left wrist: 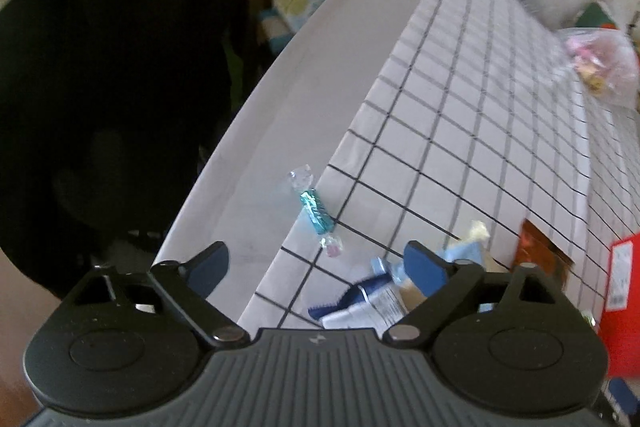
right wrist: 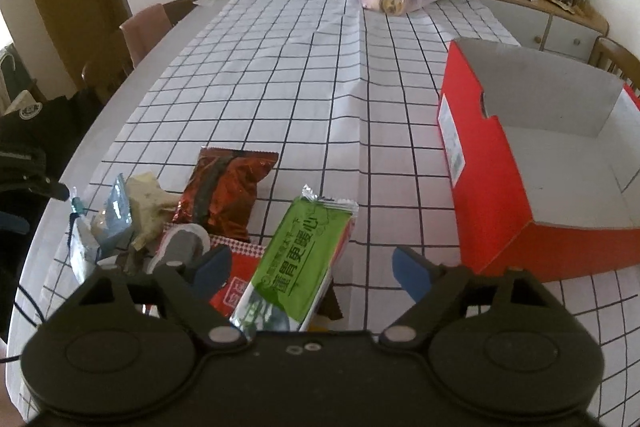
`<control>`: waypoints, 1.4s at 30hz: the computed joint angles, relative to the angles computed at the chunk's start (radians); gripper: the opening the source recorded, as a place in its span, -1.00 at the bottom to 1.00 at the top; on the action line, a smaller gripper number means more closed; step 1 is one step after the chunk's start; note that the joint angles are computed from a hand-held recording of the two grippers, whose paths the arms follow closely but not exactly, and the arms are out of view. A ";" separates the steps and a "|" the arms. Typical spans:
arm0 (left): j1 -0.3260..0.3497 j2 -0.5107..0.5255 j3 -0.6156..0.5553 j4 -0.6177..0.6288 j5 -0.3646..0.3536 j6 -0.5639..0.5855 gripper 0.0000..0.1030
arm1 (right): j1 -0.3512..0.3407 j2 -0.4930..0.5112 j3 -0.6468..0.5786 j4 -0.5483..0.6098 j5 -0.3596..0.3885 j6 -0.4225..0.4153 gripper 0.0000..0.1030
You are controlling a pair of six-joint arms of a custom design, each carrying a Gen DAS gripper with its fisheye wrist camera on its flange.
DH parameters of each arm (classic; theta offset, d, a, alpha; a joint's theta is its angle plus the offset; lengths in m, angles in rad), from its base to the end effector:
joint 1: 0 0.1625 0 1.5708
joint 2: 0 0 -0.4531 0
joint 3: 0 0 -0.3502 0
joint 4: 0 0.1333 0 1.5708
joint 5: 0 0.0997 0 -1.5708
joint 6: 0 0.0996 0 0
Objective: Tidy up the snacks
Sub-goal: 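Grasp the blue-wrapped candy with the left tool while the right tool grasps the green bar, then carry the candy and green bar into the red box and release both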
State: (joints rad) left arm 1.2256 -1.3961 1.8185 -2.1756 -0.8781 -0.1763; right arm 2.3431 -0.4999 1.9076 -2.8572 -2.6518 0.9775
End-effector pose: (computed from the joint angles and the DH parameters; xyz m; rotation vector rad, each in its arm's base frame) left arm 0.0127 -0.5467 0.4078 0.1277 2.4789 -0.4500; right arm 0.4148 -0.3607 -0.0244 -0.1454 -2.1934 0.9263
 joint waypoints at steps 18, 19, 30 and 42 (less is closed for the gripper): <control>0.034 0.120 -0.058 -0.007 0.075 -0.032 -0.18 | -0.066 0.018 -0.008 -0.067 0.081 -0.067 0.25; 0.034 0.118 -0.060 -0.004 0.070 -0.027 -0.30 | -0.067 0.019 -0.007 -0.075 0.084 -0.071 0.21; 0.037 0.112 -0.051 -0.026 0.073 -0.006 -0.76 | -0.073 0.029 0.004 -0.147 0.097 -0.096 -0.18; 0.034 0.071 -0.044 0.004 0.048 -0.001 -0.76 | -0.037 0.019 0.021 -0.141 0.078 -0.060 -0.20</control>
State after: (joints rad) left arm 1.2593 -1.3246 1.7749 -2.1721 -0.8301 -0.1773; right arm 2.3058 -0.4813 1.9288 -2.9984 -2.5741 0.9176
